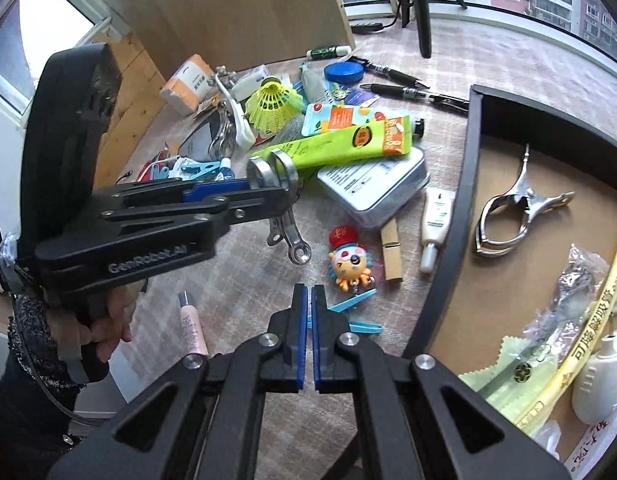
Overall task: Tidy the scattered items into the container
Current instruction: 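Grasp the small metal clip with the left gripper while the right gripper grasps the blue clothespin, then carry the metal clip and blue clothespin over the tray and open both grippers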
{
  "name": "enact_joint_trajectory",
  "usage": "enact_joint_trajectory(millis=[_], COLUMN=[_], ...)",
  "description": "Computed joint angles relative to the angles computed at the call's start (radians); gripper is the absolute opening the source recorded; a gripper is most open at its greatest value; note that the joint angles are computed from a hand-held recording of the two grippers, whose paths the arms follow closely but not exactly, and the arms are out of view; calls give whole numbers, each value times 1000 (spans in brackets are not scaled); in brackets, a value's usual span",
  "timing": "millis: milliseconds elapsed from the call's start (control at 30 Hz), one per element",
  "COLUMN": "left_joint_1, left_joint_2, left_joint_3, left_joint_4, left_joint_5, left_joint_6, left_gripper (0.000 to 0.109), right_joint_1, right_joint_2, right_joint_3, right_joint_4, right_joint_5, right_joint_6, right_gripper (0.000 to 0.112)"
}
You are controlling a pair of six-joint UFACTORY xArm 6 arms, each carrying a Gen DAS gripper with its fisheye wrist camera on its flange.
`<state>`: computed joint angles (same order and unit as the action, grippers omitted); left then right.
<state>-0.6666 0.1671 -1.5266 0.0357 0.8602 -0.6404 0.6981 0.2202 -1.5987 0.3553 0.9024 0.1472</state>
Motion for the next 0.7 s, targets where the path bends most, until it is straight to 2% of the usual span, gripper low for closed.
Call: enact_joint_trajectory(millis=[133,167,267,300,433,567,633,700], left_joint_1=[4,6,6,6,6,11,13,16], left_joint_2=[-6,-7,-23,-29,-58,-66,-69,-74], left_joint_3=[6,10,31,39,78,94,98,105], left_joint_4=[3,0,1,0,-10,-22,-24,-24], left_joint_5=[-2,-5,-8,-10,-36,-47,-50,-53], left_joint_6=[3,3,-1,-4,-19,-20,-20,-22], left_gripper=[25,25,25,25,25,25,25,25], right_joint_1=[-8,2,40,47,46,74,95,101], right_joint_2=[21,22,49,56,67,118,147,181], right_joint_3=[-21,-22,-68,-76,-86,-152,-185,-224], right_joint_4=[39,9,-136,-166,-181,-272,-339,-330], right_joint_5=[67,76,146,154,140,162,170,200], right_joint_6=[-26,-47,-32,-12,54,48,44,14], right_gripper=[3,9,40,44,47,67,68,66])
